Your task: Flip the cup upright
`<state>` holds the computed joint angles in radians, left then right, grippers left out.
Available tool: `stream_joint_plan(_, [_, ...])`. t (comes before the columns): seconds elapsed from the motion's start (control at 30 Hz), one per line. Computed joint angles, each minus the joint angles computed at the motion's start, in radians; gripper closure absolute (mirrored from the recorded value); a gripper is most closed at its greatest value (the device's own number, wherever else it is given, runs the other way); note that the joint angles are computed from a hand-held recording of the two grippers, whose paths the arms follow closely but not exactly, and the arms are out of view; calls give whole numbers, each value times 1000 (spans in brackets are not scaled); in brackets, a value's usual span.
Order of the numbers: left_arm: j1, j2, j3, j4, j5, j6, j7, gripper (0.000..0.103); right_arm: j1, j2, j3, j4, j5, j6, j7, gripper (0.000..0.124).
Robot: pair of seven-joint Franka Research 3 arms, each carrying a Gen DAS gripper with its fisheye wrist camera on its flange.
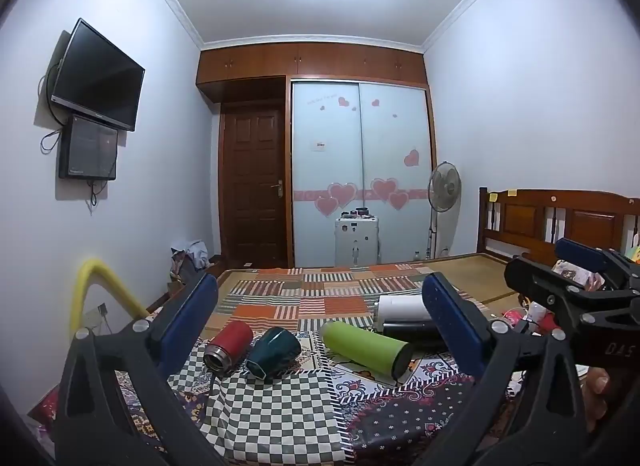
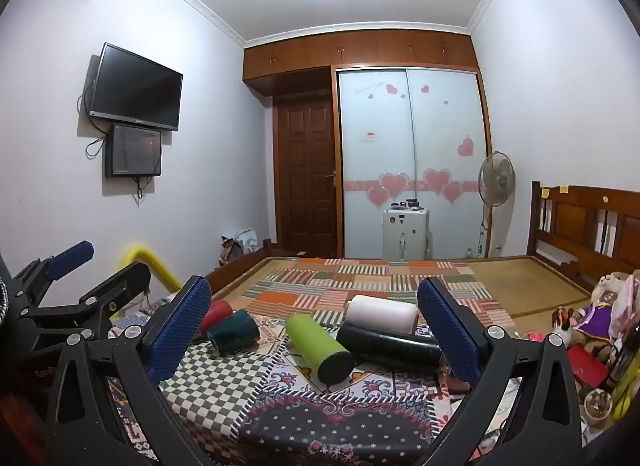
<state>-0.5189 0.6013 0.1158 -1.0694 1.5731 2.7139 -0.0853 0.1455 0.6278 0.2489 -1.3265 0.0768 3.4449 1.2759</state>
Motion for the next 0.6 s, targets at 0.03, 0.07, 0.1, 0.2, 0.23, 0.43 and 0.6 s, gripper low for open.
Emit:
stream_joint_plan(0.03, [1,1,-1,2,-3,1,4,0,2,-1,-3,0,3,-3,1,21])
stream_joint_plan(0.07, [2,5,-4,6,-12,0,15,0,6,-3,-8,-1,8,-7,1,21])
stream_joint_plan(0.1, [3,9,-7,13,-22,1,26,0,8,-2,-11,0,10,-6,0,21])
stream_joint_plan(0.2, [-21,-14,21,-17,23,11,-32,0,10,-1,-13,2,13,-5,-3,21])
stream_joint_plan(0.23, [-20,-16,17,-20,24,5,-34,0,12,-1,-16,2,15,-4,-4,21])
stream_joint_plan(0.43, [8,-24,-7,-25,17,13,-35,0,12,-4,-14,-2,17,0,-3,21])
stream_joint_plan(0.6, [11,-17,-10,-17,19,14,-33,0,11,-5,-15,-7,18,2,0,21])
